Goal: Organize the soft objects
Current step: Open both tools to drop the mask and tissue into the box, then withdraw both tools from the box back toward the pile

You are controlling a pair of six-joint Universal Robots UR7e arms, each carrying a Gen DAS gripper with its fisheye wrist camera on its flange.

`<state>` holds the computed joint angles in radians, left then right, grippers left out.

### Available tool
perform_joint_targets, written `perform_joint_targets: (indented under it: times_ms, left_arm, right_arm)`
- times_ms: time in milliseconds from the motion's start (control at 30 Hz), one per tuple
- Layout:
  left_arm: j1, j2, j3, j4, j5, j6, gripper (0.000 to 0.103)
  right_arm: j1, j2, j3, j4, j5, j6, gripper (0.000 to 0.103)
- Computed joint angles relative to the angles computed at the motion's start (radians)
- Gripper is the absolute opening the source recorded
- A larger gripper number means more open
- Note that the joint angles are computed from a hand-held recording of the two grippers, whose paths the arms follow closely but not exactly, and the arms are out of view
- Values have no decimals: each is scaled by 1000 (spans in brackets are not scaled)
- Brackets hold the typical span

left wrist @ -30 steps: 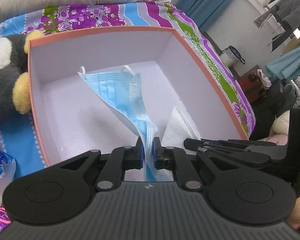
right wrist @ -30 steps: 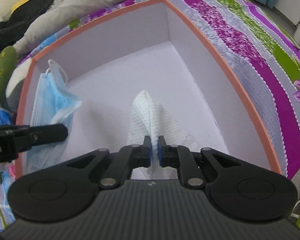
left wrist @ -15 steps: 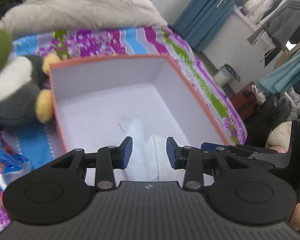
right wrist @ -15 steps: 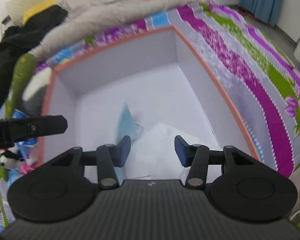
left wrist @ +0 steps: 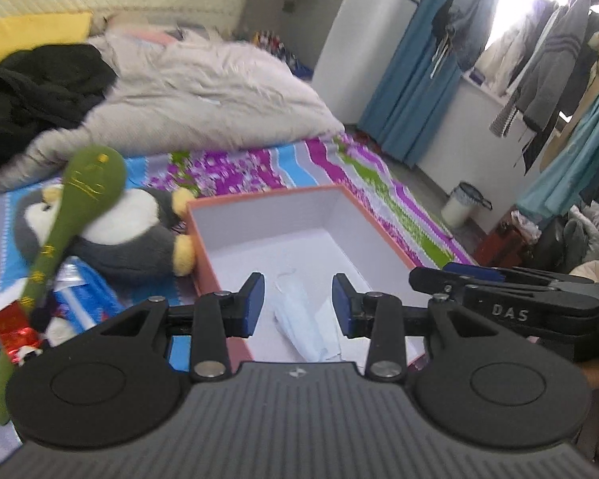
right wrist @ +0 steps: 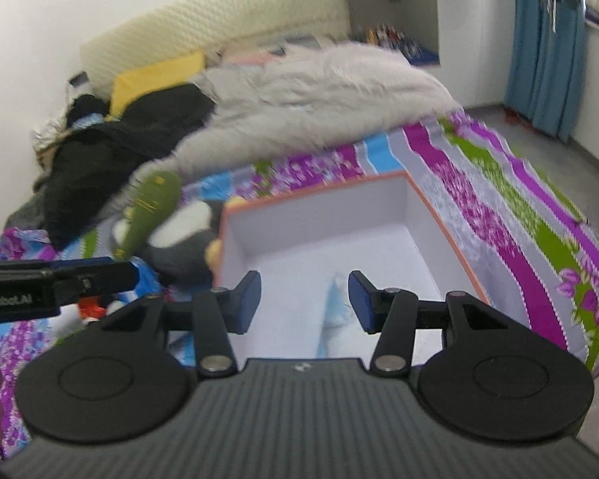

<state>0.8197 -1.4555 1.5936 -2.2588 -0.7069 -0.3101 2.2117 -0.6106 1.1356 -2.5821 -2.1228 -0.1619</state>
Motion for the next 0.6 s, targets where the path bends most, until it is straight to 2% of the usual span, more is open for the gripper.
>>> perform_joint_targets:
  times_ms: [233,400,600]
  left_arm:
    - [-114,-147,130,32,121,-65,43]
    - [-180,-237,191,117,195,-147,43]
    - [-256,-346,260,264,292,-297,43]
  right_arm:
    - [52,-61,121,-118,43,-50,51]
    - [82,-91,197,-174,76,-66,51]
    - [105,-114,273,-217,120,-67,51]
